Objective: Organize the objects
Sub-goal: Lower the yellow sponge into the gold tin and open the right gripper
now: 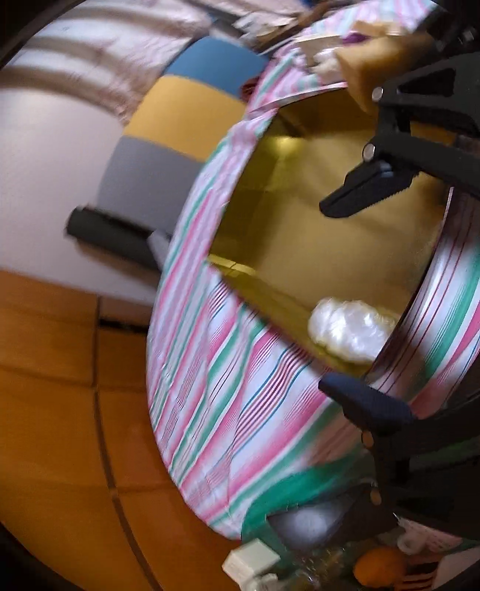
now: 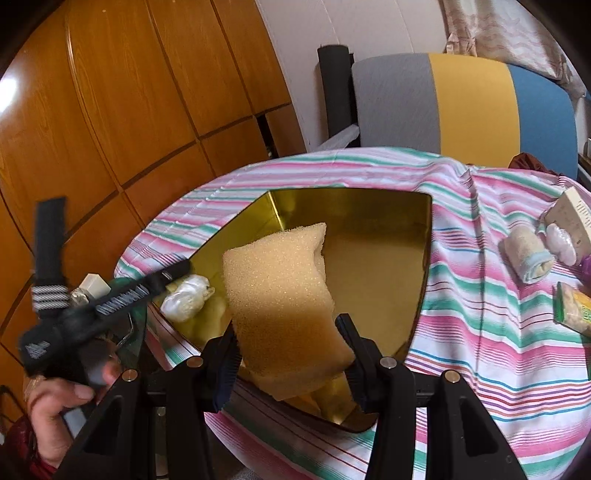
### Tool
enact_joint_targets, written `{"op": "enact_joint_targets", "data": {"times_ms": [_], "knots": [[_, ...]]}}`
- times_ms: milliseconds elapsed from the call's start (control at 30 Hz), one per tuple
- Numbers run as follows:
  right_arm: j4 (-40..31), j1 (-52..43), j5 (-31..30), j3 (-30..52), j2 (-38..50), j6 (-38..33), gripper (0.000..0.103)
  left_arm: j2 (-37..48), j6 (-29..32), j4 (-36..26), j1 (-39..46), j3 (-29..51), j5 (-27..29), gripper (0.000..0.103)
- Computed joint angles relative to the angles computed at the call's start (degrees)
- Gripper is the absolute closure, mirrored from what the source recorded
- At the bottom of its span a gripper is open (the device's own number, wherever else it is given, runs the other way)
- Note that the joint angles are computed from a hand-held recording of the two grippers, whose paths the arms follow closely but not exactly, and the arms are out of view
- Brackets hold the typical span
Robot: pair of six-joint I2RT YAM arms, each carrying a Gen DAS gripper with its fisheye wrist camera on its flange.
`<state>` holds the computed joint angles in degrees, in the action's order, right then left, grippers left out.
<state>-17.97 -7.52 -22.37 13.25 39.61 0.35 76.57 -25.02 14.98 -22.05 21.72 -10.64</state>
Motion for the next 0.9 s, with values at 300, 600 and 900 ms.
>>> {"op": "enact_joint_targets", "data": {"times_ms": [300, 600, 900], "knots": [[14.47, 12.33, 5.17, 1.50, 17.72, 6.73, 0.054, -9.89, -3.61, -4.51, 3.98, -1.34, -2.49, 0.006], [24.27, 16.16, 2.33, 6.30, 35.36, 12.85, 0.046, -13.34, -6.09, -8.19, 4.18, -1.62, -5.72, 0.000], [22.54, 10.11, -0.56, 1.77, 25.72, 13.24, 0.020, -13.56, -9.34, -9.38, 5.58, -2.13, -3.22, 0.000]]}}
